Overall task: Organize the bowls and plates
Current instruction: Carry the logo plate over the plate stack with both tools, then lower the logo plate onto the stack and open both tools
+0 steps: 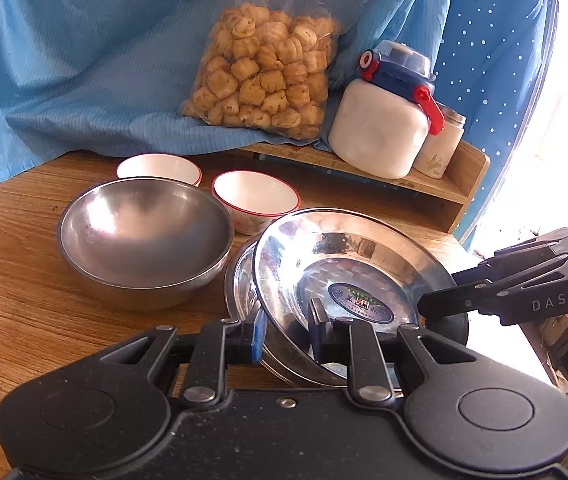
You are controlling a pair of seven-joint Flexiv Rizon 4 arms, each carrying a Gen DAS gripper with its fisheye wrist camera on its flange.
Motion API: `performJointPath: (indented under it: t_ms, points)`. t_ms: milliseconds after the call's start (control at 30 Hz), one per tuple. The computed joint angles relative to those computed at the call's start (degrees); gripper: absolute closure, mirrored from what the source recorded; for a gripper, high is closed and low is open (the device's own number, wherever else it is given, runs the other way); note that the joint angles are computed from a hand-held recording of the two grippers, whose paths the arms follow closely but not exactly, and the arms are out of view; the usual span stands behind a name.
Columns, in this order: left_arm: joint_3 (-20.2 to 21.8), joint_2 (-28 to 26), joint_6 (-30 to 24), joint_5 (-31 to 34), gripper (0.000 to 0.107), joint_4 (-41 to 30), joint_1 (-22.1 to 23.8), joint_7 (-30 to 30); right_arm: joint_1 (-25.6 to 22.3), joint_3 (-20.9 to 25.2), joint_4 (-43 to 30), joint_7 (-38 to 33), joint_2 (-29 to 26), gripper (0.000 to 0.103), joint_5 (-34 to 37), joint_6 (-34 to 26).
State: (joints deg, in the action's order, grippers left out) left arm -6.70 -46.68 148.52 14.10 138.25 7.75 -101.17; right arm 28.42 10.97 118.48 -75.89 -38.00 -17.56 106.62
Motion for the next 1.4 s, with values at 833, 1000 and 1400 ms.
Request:
performJointPath:
  t_ms: [833, 1000, 1400]
  points:
    - [-0.9, 0.6, -3.1, 1.0, 0.072, -0.8, 0.6, 0.3, 2.9, -2.5, -1.3, 1.3, -0.4, 0.065, 1.5, -0.8]
    - [-0.8, 0.8, -3.4, 0.7, 0.072, -0.9, 0.2, 0.5, 5.6, -4.8, -0.9, 1.1, 0.0, 0.064, 3.2, -0.5]
    - [-2.3, 0.9, -3.6, 3.9, 0.049, -0.3, 2.4, -0.4, 15.6, -13.6, 0.0, -0.7, 0.0, 0.064, 9.5, 1.3]
